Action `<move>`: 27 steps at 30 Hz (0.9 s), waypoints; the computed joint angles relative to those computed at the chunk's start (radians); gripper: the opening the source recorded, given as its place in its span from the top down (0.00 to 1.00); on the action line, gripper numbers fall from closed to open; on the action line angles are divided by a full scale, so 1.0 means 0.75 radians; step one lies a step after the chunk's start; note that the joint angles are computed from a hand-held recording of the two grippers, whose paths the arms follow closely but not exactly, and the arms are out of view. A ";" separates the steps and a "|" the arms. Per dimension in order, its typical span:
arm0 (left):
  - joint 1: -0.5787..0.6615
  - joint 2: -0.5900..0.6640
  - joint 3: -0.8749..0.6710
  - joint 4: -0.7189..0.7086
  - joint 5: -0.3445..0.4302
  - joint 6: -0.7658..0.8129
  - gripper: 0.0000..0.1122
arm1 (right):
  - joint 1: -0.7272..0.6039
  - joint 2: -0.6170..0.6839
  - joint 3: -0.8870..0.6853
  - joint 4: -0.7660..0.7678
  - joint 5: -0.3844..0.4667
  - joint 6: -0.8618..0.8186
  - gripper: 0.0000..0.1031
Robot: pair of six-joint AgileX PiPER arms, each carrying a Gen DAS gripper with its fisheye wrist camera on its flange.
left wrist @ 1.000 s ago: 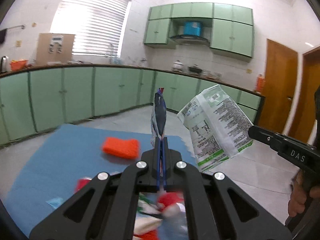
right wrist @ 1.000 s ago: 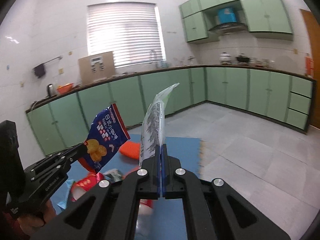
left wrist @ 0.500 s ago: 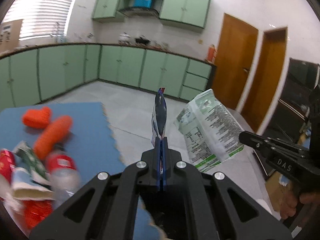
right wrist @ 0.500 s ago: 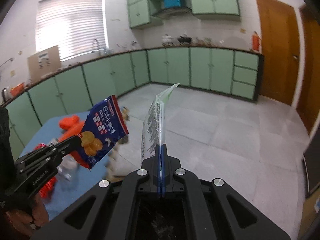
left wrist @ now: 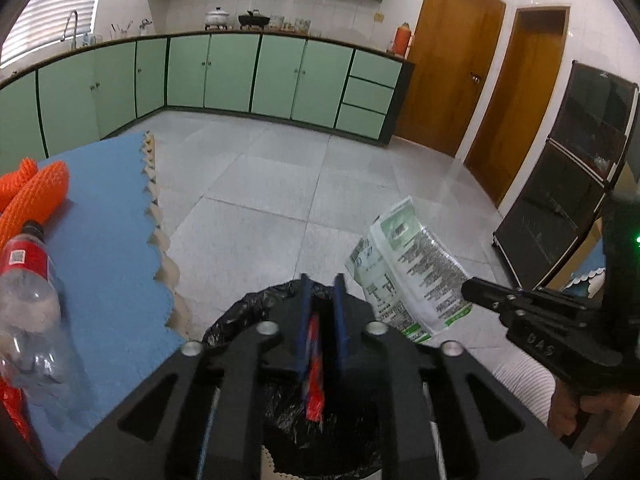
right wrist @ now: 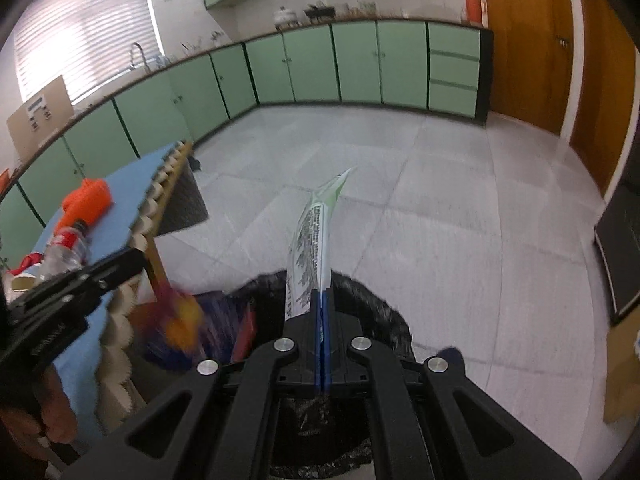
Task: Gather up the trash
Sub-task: 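Carry the chip bag with the left gripper while the right carries the wrapper into the bin, then move both open tools back over the trash pile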
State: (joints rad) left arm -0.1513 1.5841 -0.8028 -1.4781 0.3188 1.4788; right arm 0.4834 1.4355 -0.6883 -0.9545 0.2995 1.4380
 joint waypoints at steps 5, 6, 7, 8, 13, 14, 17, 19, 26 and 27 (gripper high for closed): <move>0.016 -0.038 0.012 0.017 -0.016 -0.009 0.70 | 0.000 0.054 0.000 0.036 0.005 -0.016 0.65; 0.035 -0.047 0.013 0.021 -0.007 -0.008 0.67 | 0.013 0.060 -0.016 0.043 0.019 -0.013 0.63; 0.042 -0.067 0.019 0.041 -0.004 -0.031 0.65 | 0.024 0.059 -0.024 0.046 0.031 -0.008 0.61; 0.063 -0.087 0.026 0.039 0.004 -0.024 0.61 | 0.031 0.055 -0.027 0.043 0.038 -0.001 0.56; 0.187 -0.250 0.084 0.023 0.020 0.028 0.43 | 0.108 0.023 -0.058 -0.092 0.126 0.157 0.33; 0.231 -0.289 0.097 0.034 0.033 0.025 0.40 | 0.136 0.020 -0.074 -0.124 0.153 0.196 0.27; 0.361 -0.389 0.128 0.070 0.064 0.017 0.35 | 0.229 0.014 -0.121 -0.242 0.235 0.343 0.13; 0.465 -0.459 0.148 0.095 0.085 0.020 0.34 | 0.302 0.022 -0.158 -0.352 0.271 0.469 0.08; 0.922 -0.639 0.214 0.135 0.235 0.094 0.32 | 0.494 0.133 -0.313 -0.615 0.273 0.676 0.07; 0.990 -0.644 0.212 0.146 0.267 0.096 0.32 | 0.523 0.160 -0.344 -0.647 0.278 0.695 0.07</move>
